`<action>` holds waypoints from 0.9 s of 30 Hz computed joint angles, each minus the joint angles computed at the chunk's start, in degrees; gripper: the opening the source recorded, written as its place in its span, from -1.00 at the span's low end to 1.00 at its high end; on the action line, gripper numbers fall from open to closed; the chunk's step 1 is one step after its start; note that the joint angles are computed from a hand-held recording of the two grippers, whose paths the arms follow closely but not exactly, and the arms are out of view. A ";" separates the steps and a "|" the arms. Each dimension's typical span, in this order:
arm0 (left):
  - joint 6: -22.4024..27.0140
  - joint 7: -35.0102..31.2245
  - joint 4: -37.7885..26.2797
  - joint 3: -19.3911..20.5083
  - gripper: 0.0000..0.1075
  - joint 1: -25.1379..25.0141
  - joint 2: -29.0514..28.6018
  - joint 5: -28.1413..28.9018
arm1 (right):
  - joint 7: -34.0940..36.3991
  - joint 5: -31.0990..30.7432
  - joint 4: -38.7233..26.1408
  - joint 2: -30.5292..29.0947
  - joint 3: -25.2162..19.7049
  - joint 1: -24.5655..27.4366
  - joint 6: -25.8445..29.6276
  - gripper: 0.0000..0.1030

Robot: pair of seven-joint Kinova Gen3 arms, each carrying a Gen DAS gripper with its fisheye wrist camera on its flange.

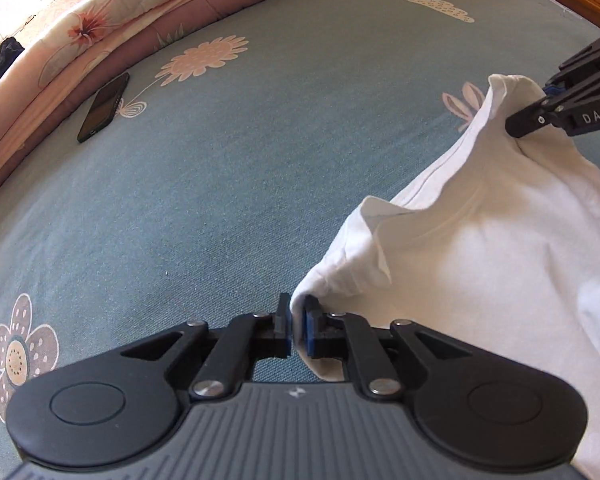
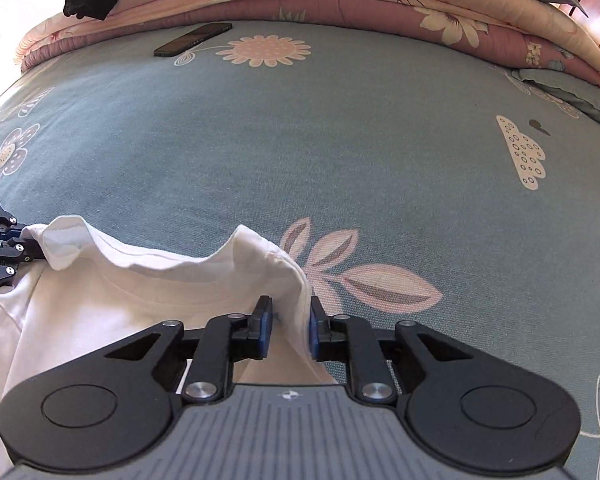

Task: Fold clothes

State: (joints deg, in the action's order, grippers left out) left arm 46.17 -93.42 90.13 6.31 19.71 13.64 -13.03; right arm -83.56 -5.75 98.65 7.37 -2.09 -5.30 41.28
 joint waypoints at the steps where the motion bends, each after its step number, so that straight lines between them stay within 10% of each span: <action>1: -0.06 0.83 0.03 -0.22 -0.83 0.21 0.08 -0.24 | -0.09 0.54 0.45 -0.26 -0.05 -0.22 0.08 -0.47; 10: 5.15 0.77 2.95 1.28 -0.37 0.33 -8.76 -1.21 | 3.87 -3.55 4.27 -11.37 1.07 0.85 4.97 -0.16; 21: 21.29 0.93 7.04 9.74 -0.36 1.21 -29.09 0.31 | 3.38 2.00 1.76 -35.46 -0.54 -1.23 23.47 -0.03; 27: 23.45 0.45 8.91 13.17 -0.03 0.14 -40.34 5.08 | -0.45 1.21 0.27 -47.03 -2.50 -1.74 31.63 0.24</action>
